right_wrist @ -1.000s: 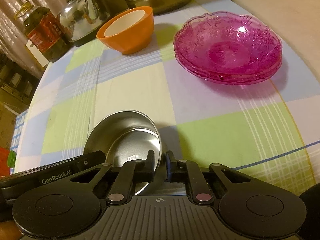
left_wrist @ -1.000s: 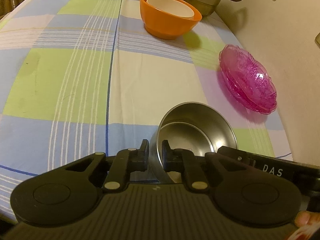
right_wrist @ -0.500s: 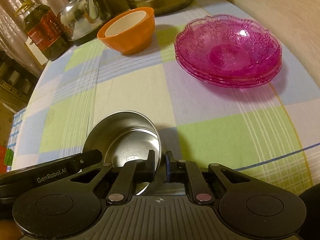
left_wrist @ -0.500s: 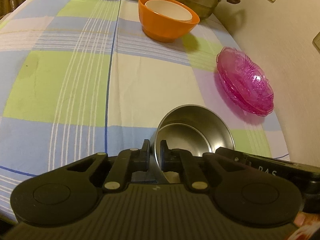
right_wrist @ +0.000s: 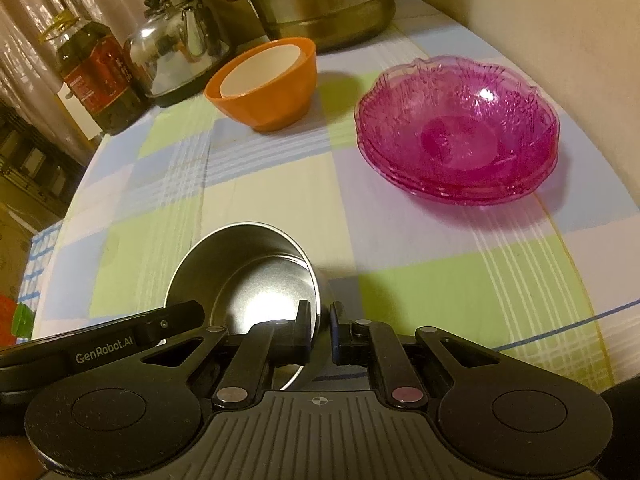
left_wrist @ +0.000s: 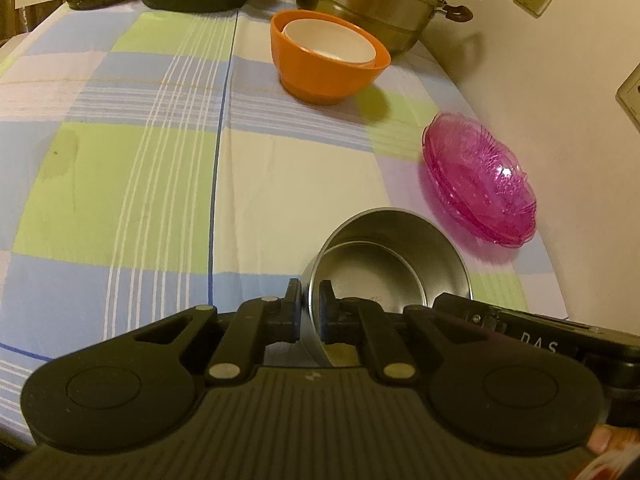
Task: Organize plates and bowls
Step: 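Lift the steel bowl with both grippers toward the orange bowl, then lower the steel bowl into the orange bowl with both grippers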
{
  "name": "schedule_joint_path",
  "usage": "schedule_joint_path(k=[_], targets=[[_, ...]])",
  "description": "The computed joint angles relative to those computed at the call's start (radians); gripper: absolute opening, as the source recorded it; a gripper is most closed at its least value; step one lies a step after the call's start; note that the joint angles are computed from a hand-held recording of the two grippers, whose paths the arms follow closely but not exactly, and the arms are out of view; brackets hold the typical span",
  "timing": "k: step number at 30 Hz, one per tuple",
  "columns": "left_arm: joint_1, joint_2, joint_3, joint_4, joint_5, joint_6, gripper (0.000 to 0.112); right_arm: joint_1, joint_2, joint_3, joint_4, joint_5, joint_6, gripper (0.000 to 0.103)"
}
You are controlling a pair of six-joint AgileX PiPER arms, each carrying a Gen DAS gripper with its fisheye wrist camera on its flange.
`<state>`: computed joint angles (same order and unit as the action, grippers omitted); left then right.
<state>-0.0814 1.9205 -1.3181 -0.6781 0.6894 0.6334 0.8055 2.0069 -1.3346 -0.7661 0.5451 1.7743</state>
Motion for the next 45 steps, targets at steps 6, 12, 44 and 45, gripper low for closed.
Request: schedule_joint_path(k=[6,12,44,45], targets=[[-0.004,0.008,-0.042,-0.005,0.014,-0.004,0.007,-0.015,-0.011,-0.007,-0.003,0.002,-0.013,0.008],[-0.012,0.025,-0.101,-0.003,0.027,-0.024,0.007,-0.038,-0.014,-0.049,-0.007,0.025,-0.057,0.008],[-0.042,0.436,-1.010,0.116,0.332,-0.380,0.007,-0.249,0.142,-0.536,0.201,0.131,-0.535,0.007],[-0.042,0.460,-1.056,0.122,0.351,-0.395,0.007,-0.254,0.150,-0.550,0.209,0.134,-0.547,0.007]])
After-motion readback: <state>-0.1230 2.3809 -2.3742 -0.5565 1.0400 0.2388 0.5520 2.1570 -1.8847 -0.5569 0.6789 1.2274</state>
